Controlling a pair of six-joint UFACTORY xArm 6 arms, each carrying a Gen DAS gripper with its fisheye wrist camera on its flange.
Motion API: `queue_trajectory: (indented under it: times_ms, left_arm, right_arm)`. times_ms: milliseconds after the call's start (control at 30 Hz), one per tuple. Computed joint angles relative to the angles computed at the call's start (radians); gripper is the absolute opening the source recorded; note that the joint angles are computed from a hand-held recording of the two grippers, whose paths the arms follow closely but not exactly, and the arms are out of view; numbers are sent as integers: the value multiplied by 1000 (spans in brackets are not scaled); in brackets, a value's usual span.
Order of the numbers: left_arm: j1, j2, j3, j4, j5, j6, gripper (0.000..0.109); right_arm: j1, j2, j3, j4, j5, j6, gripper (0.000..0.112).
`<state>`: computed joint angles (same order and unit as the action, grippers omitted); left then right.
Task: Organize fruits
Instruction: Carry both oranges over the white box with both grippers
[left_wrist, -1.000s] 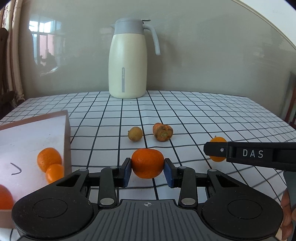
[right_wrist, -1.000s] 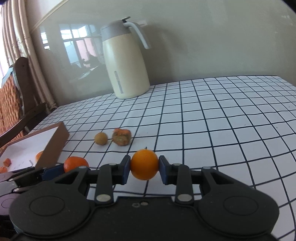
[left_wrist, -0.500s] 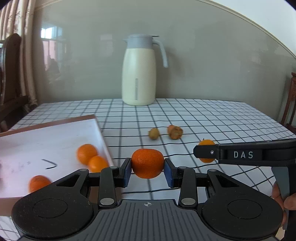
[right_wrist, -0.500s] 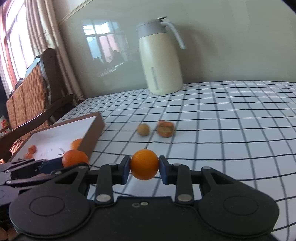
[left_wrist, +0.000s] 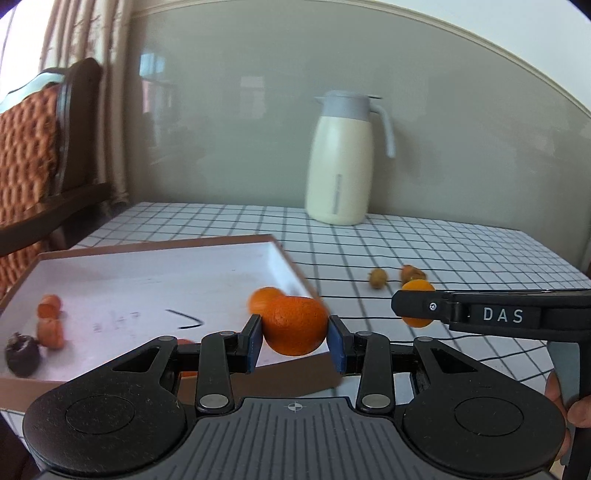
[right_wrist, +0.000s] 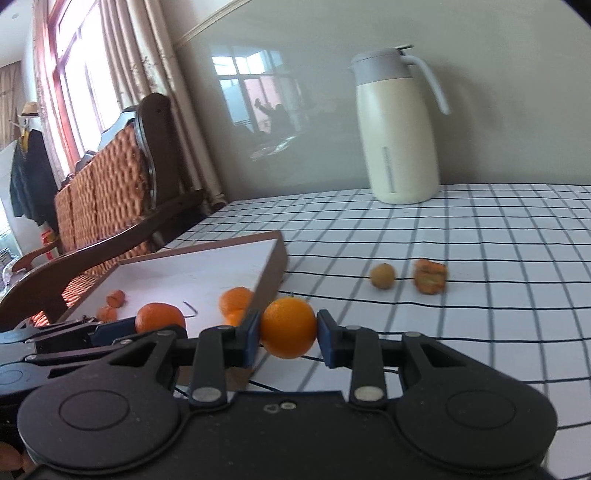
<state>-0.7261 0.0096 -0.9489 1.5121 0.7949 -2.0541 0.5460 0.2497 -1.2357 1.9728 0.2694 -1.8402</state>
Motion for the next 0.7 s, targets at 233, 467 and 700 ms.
queue_trajectory:
  times_ms: [233, 467, 700]
  left_arm:
    - [20, -57, 73, -16, 29, -35, 38]
    - [26, -108, 131, -27, 68, -68, 38]
    - [48, -156, 187, -42, 101, -100, 38]
  right_arm:
    - [36, 25, -32, -7, 23, 2, 24]
    - [69, 58, -71, 2, 29, -9, 24]
    - [90, 89, -113, 16, 25, -9, 24]
